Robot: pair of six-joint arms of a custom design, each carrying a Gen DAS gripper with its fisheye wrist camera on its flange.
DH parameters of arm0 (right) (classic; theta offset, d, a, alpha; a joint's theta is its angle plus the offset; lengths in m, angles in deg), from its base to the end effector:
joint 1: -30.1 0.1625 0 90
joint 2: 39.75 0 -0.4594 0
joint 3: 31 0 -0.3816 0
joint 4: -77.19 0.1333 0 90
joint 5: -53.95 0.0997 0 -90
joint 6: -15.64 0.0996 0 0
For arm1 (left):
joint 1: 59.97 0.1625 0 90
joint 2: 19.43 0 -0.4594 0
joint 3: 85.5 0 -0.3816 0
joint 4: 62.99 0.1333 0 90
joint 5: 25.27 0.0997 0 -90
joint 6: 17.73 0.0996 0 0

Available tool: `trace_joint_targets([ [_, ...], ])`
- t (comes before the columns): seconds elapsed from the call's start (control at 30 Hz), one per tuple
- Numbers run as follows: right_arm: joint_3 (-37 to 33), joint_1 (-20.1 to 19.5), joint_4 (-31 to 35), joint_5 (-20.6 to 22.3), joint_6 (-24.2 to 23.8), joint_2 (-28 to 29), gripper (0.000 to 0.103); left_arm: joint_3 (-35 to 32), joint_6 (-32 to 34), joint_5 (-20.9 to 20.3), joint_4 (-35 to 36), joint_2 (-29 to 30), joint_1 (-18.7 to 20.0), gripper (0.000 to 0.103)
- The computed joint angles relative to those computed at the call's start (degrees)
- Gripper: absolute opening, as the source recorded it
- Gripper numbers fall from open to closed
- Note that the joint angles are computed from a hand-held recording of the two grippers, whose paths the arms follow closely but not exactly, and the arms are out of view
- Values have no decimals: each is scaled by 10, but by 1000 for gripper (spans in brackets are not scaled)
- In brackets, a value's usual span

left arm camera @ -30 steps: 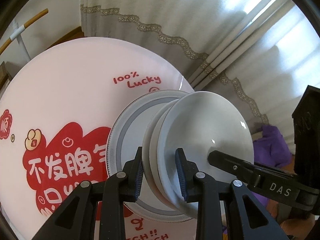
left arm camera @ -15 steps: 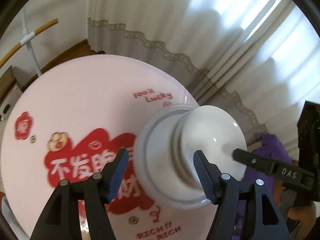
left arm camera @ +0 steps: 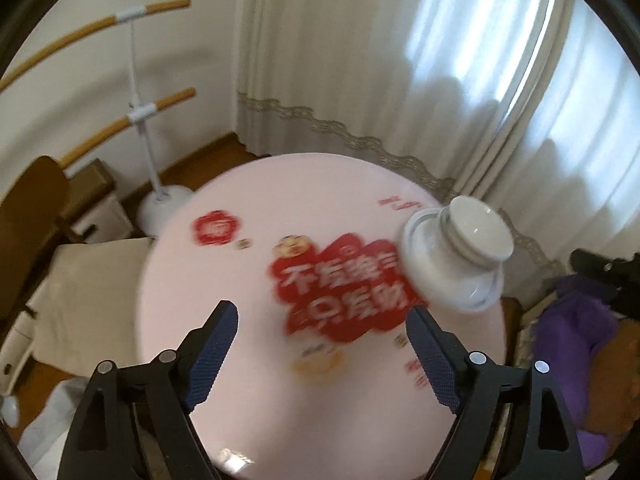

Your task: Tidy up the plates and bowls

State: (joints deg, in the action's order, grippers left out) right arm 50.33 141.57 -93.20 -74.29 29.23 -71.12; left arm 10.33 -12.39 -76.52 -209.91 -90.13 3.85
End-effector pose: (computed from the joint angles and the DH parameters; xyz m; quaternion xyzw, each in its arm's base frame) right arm 0.3461 -0.6841 0.0925 -0.0231 -0.9155 0.3316 0.2267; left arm -0.0993 -0.6454 0.4205 0.1590 0.8979 -0.3118 0.2671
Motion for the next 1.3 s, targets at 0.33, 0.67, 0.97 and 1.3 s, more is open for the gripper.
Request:
trace_joint_targets([
  [0.33, 53, 61, -35, -33, -58, 23, 80, 157, -35, 26, -53, -136, -41, 93],
  [0.67, 135, 43, -254, -22, -199, 53, 103, 290, 31, 40, -288, -117, -62, 101],
  [0.97, 188, 24, -507, -1, -310, 103, 103, 403, 131, 61, -552, -62, -86, 102],
  [1.3, 249, 90, -685, -37, -344, 130, 103, 565, 141, 129, -706, -131, -205, 102],
])
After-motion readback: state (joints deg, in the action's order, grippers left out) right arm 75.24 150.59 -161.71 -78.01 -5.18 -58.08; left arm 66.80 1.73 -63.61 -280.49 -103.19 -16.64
